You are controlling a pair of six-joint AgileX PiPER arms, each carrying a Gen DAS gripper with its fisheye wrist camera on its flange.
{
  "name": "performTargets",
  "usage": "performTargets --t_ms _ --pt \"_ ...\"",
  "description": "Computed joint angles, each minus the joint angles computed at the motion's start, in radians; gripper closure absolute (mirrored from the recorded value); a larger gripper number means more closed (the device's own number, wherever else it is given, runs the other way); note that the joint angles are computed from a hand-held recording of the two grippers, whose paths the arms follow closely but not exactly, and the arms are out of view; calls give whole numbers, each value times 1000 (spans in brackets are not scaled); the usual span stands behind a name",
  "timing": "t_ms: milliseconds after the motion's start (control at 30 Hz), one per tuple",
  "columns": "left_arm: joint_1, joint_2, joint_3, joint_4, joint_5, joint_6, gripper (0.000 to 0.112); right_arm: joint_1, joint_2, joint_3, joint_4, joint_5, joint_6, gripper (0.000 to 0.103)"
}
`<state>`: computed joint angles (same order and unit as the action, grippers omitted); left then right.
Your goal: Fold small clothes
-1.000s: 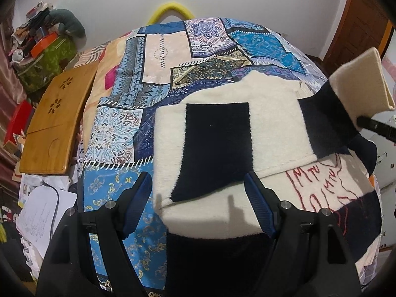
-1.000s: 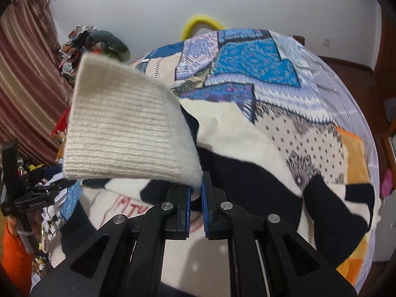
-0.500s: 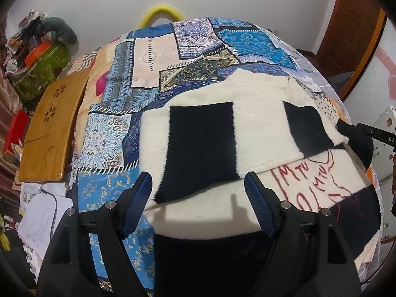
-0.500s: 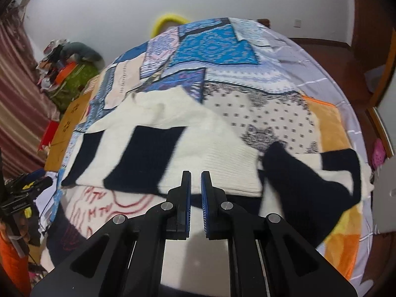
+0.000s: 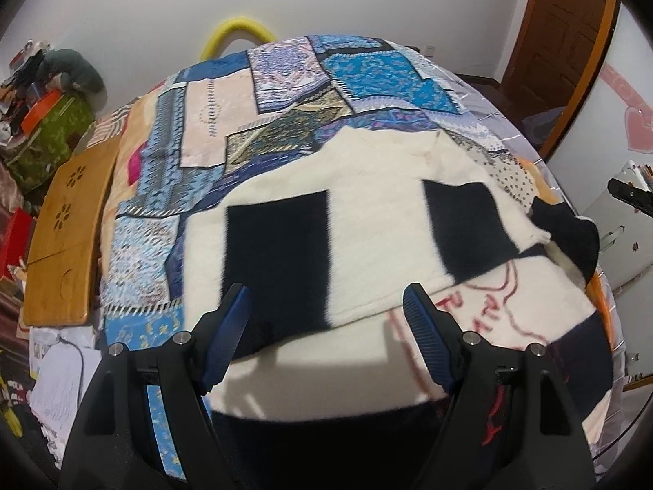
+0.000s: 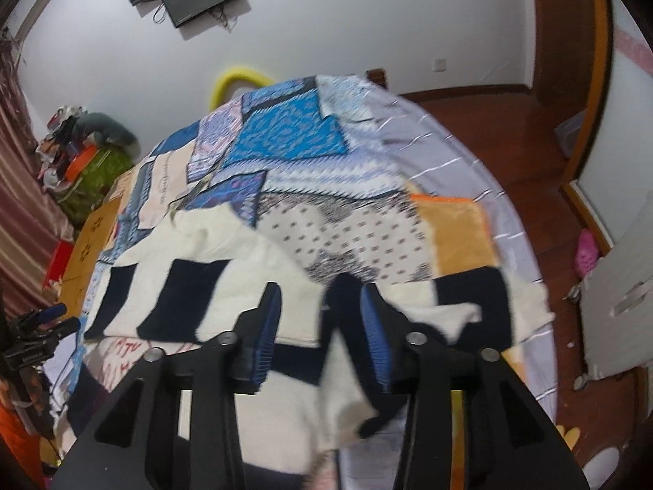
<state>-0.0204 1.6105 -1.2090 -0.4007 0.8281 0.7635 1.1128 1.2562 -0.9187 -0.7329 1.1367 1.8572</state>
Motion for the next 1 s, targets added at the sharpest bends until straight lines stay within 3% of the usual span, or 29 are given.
performTargets --t_ms 167,333,533,800,1000 --pt "-85 25 -24 26 -1 -63 35 39 -99 78 9 78 54 58" --pt "-163 56 -28 68 -13 -131 35 39 -180 187 47 64 121 58" --pt "-219 87 -20 126 -37 -192 35 -40 -238 335 84 -67 169 58" --pt "-242 148 -49 187 -48 -269 35 -311 -278 501 156 -266 66 58" --pt "-253 179 -55 199 -58 -294 34 -605 -231 614 288 -529 -160 58"
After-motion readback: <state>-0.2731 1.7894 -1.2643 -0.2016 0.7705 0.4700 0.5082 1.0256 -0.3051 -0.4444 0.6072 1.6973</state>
